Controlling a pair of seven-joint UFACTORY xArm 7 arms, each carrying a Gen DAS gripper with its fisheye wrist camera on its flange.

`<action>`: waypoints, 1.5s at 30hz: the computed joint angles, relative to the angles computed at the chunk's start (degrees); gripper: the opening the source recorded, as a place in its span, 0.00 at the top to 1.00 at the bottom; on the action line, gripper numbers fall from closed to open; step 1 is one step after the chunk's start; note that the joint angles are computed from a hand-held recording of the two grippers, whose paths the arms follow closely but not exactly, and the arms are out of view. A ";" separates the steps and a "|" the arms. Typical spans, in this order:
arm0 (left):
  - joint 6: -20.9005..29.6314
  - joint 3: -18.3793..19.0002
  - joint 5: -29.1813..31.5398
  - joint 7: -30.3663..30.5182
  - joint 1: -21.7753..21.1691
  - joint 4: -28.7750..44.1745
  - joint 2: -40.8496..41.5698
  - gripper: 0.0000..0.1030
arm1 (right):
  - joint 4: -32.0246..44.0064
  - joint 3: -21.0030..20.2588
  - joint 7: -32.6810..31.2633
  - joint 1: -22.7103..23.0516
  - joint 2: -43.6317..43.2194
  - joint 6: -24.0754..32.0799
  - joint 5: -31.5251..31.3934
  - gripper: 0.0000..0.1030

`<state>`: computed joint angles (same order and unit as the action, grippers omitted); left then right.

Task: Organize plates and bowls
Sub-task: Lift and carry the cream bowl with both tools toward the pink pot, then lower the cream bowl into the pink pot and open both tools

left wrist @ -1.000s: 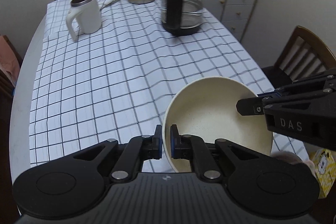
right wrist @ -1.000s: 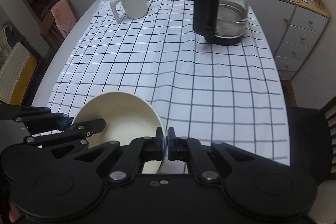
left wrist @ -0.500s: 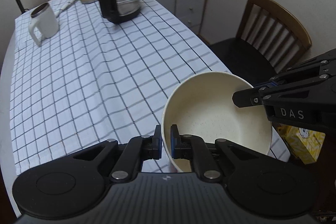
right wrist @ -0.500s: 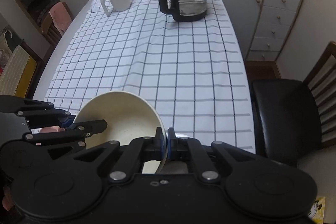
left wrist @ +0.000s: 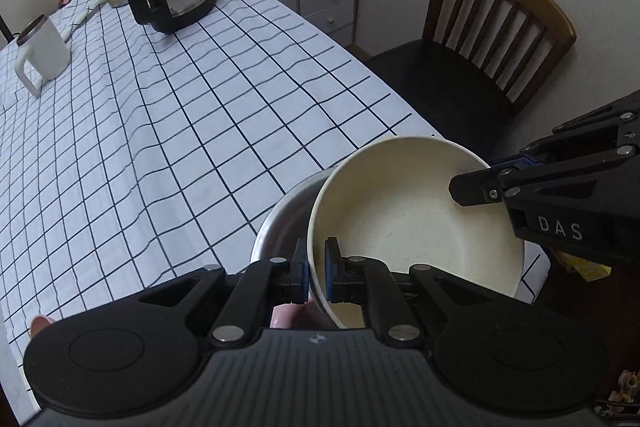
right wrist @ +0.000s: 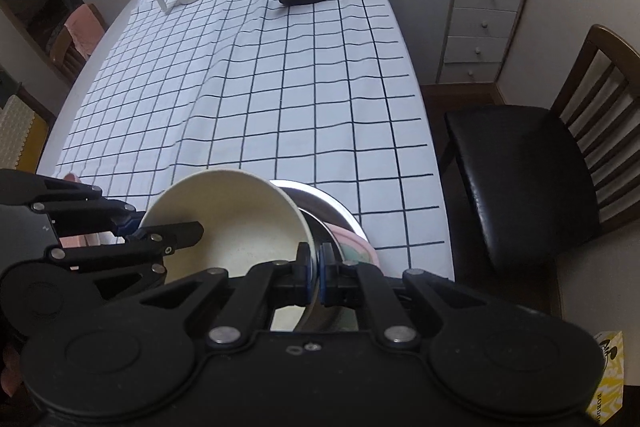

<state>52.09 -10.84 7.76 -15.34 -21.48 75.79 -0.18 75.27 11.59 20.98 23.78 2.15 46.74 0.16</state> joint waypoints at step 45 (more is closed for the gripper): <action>-4.32 0.59 -5.59 7.10 0.81 -4.44 -3.59 0.90 | -8.21 0.92 1.52 0.20 -5.98 -5.69 -2.88 0.51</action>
<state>47.77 -10.24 2.17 -8.24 -20.67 71.35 -3.76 67.06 12.52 22.50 23.97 -3.82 41.04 -2.72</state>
